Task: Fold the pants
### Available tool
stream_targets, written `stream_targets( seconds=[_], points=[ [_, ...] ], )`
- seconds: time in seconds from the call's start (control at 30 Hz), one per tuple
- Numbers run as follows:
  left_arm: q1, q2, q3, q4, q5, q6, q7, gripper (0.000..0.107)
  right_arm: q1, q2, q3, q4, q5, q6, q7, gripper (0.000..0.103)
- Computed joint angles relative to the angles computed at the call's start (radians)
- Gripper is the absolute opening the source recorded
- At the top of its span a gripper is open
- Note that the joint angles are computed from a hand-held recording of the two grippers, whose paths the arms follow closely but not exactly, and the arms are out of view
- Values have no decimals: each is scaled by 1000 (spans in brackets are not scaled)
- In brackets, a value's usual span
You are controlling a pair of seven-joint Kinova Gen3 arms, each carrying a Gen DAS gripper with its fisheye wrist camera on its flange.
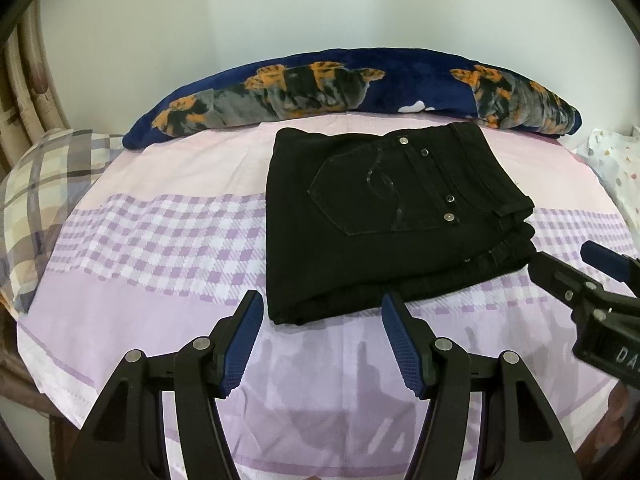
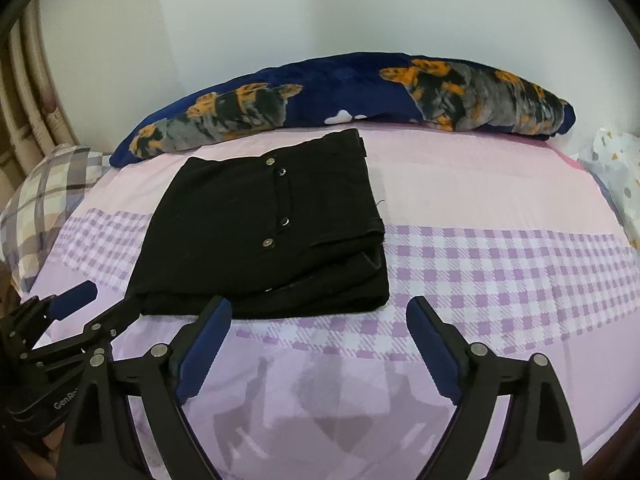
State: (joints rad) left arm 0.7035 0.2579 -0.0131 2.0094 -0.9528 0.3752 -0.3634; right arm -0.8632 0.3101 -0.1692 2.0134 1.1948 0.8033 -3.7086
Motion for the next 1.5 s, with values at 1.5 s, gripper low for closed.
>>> stream_targets(
  seconds=[1.5],
  points=[
    [-1, 5, 11, 5, 20, 17, 3, 62, -5, 29, 16, 3, 2, -32, -10, 90]
  ],
)
